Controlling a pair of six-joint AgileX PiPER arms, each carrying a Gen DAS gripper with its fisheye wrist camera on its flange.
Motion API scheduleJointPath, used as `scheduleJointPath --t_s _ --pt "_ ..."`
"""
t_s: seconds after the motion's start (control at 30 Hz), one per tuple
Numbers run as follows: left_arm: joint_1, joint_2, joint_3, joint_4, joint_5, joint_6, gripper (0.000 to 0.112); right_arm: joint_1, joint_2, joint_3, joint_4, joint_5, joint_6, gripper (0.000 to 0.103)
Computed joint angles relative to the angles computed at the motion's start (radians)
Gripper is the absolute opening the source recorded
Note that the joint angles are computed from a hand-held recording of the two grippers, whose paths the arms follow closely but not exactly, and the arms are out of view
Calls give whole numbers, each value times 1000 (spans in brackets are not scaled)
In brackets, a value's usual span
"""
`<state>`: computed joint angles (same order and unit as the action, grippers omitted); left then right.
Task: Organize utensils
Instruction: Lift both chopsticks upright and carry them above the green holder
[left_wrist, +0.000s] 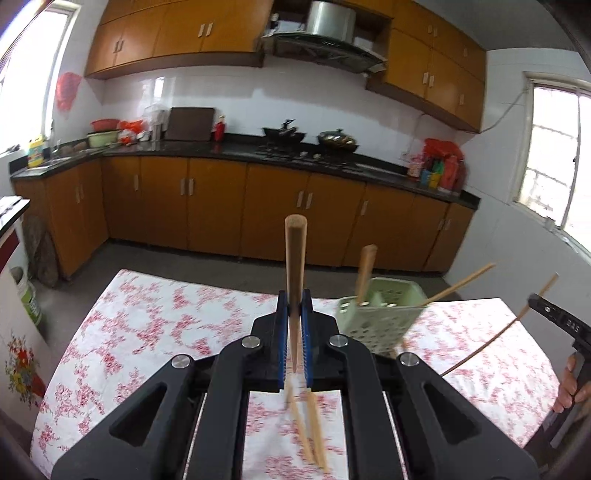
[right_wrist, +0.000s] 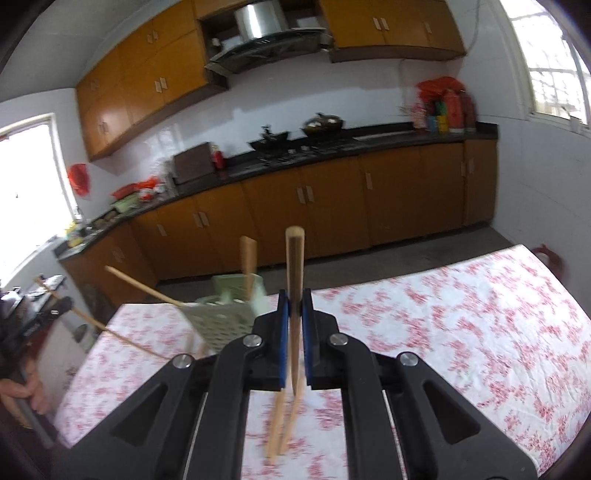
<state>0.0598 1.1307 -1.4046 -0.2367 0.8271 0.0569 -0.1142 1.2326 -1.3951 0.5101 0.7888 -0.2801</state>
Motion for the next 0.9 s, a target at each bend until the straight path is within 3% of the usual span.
scheduleJointPath --t_s 0.2,0.4,0.6,0.77,0.9 --pt "-112 11 -91 45 0 -84 7 30 -13 -95 91 18 -20 8" --pt "-213 88 -229 142 -27 -210 7 168 45 -205 -68 -116 141 8" --pt "-323 197 -359 374 -94 -408 7 269 150 -279 -285 -232 308 8" --pt "-368 276 -367 518 -147 -543 7 300 242 -311 -362 -262 376 8" --pt "-352 317 -340 497 -170 -559 7 295 303 -332 -332 -252 372 8"
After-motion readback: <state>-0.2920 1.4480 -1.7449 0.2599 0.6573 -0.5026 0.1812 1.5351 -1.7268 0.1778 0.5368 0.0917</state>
